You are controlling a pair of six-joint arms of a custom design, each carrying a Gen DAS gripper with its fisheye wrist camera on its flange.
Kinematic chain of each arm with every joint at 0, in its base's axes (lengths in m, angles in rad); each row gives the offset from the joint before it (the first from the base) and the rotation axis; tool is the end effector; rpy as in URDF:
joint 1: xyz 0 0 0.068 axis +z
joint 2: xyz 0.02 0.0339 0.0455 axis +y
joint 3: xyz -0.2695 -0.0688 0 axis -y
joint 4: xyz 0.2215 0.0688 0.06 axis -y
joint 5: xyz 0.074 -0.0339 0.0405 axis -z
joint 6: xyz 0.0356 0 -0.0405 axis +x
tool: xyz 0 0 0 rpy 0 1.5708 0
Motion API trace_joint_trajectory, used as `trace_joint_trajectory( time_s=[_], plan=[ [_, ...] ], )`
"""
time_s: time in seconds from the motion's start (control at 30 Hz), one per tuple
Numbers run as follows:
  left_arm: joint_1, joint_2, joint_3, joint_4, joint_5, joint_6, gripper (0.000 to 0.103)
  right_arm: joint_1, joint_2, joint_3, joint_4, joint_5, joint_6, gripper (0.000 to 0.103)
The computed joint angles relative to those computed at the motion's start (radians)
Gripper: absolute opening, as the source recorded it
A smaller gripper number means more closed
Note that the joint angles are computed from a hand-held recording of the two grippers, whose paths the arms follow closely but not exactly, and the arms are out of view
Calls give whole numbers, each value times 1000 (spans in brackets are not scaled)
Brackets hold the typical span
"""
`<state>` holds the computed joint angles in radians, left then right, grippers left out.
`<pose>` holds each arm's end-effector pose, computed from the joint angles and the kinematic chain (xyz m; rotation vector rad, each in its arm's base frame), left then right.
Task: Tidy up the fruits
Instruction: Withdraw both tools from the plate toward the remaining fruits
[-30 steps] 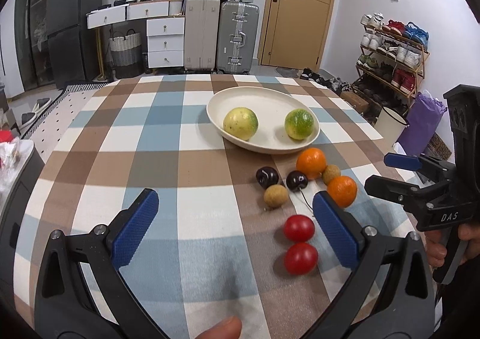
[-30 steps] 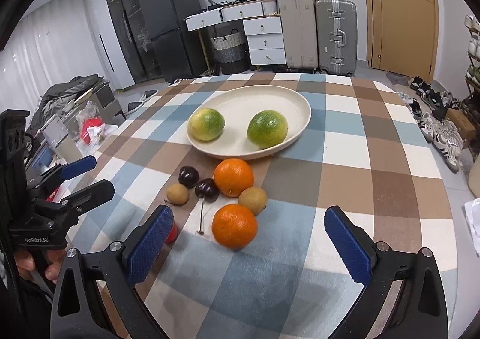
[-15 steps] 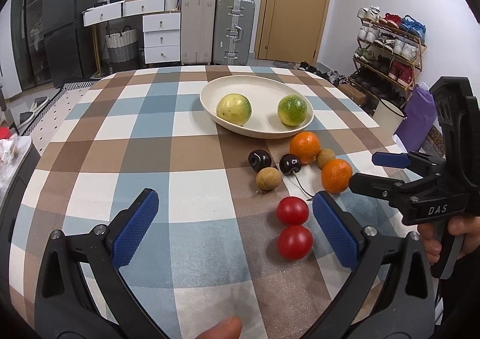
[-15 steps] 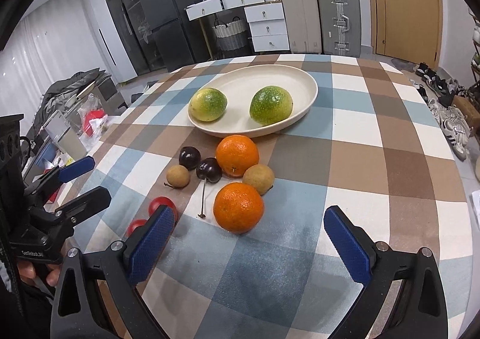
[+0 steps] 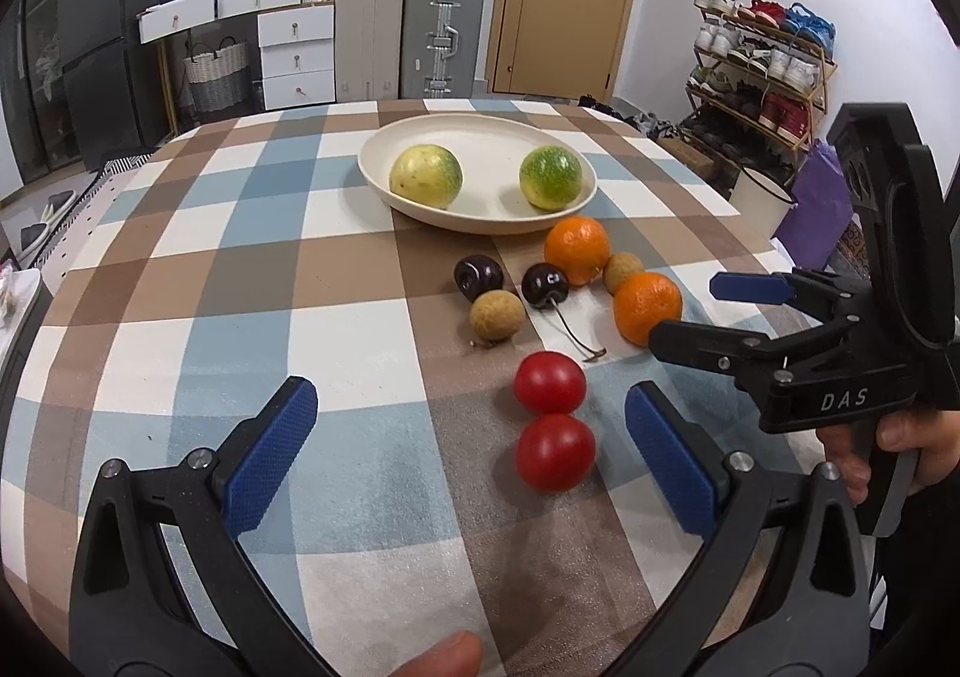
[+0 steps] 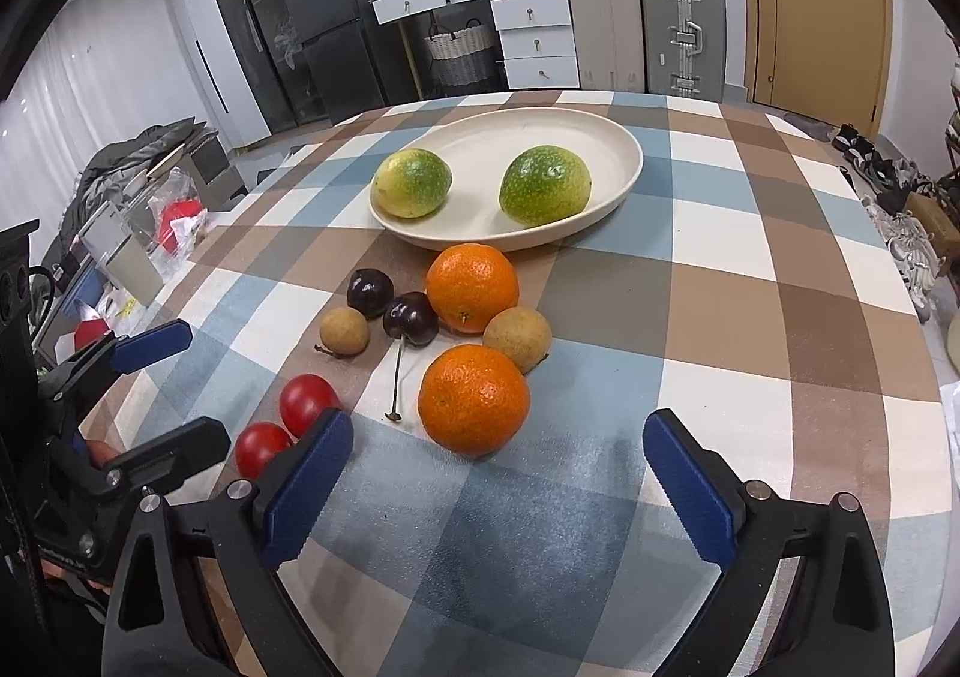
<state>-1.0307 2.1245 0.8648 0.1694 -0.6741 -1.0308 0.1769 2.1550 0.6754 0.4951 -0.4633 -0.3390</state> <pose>0.1907 -0.2748 0.0599 -0.2000 2.3286 -0.0697 0.2995 0.0697 0.0350 -0.8020 2.3488 0.5216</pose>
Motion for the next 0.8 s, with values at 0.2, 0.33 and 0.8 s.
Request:
trace_joint_trajectory(
  time_s=[0.2, 0.33, 0.8],
  plan=[
    [15, 33, 36, -28, 61, 17, 103, 7, 34, 20, 2, 0, 4, 91],
    [20, 47, 49, -30, 100, 47, 103, 23, 48, 26, 6, 14, 9, 82],
    [46, 78, 30, 47, 211, 125, 86, 41, 69, 38, 24, 16, 16, 57]
  ],
)
